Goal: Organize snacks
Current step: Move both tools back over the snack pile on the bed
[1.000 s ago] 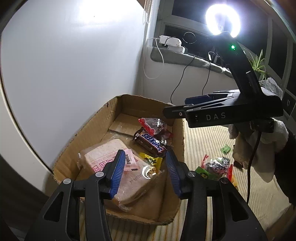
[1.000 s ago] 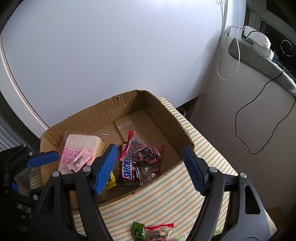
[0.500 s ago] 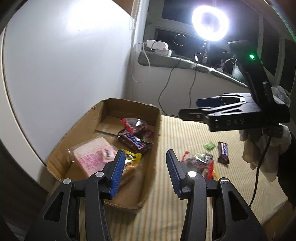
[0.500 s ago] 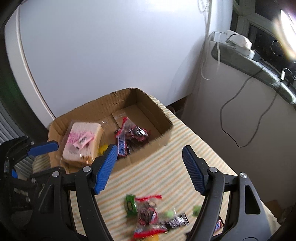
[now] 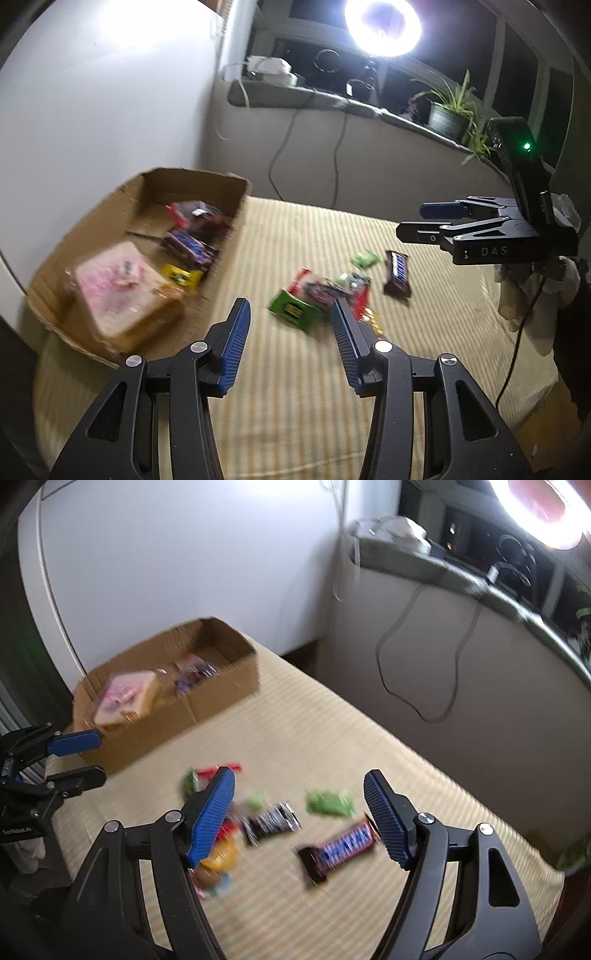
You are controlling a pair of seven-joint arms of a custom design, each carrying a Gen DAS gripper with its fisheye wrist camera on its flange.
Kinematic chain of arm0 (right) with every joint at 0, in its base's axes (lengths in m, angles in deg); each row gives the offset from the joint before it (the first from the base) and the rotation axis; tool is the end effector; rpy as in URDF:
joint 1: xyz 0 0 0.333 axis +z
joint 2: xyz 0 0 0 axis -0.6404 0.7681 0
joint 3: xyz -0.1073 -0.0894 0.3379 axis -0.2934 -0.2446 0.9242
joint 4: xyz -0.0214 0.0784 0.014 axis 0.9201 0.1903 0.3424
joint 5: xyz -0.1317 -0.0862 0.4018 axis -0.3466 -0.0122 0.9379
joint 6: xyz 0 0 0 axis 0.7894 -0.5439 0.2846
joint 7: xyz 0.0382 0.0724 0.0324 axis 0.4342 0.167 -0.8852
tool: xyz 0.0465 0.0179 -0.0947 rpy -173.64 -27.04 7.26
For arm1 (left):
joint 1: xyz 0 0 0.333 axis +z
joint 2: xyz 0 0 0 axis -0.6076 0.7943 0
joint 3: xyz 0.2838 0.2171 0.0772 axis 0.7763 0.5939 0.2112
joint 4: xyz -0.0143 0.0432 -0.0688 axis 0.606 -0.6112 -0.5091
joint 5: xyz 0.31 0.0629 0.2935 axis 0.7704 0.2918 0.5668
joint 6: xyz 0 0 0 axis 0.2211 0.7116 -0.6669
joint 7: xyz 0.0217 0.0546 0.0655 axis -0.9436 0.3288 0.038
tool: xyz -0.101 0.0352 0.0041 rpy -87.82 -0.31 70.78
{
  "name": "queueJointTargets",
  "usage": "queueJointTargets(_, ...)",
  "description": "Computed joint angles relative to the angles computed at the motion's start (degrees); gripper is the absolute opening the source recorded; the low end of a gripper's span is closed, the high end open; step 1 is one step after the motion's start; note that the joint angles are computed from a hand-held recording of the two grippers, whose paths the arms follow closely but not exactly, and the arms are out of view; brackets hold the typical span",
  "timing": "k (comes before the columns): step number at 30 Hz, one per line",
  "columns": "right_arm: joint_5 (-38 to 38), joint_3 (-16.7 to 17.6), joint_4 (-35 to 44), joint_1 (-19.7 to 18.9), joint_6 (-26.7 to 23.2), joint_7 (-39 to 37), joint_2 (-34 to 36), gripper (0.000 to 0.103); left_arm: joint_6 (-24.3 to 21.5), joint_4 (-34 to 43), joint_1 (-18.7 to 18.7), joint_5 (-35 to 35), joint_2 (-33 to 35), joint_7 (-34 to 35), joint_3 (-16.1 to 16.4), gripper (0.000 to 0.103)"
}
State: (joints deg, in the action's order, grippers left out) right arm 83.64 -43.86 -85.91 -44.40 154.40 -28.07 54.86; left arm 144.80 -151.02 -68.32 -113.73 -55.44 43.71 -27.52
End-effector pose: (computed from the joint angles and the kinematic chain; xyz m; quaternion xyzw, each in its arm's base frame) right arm 0.7493 0.1252 0.3375 -0.8488 0.3835 -0.1636 0.3251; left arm 0.5984 -0.2520 0.3286 -0.6343 0.6477 -0.3680 0.2065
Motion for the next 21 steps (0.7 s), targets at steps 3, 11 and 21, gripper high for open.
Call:
queueJointTargets(3, -1.0, -2.0, -0.4, 0.2, -0.1, 2.2, 0.4, 0.075, -1.3, 0.9, 1.9, 2.2, 0.7, -1.3, -2.6, 0.045)
queueJointTargets(11, -4.3, -5.9, 2.4, 0.6, -5.4, 12.5, 3.7, 0.075, -6.1, 3.4, 9.6, 12.9, 3.6, -7.4, -11.5, 0.053)
queueJointTargets(21, -7.3, -6.7, 4.8, 1.5, -7.5, 19.1, 6.9, 0.075, -11.6, 7.7, 7.3, 20.4, 6.7, -13.8, -9.1, 0.053)
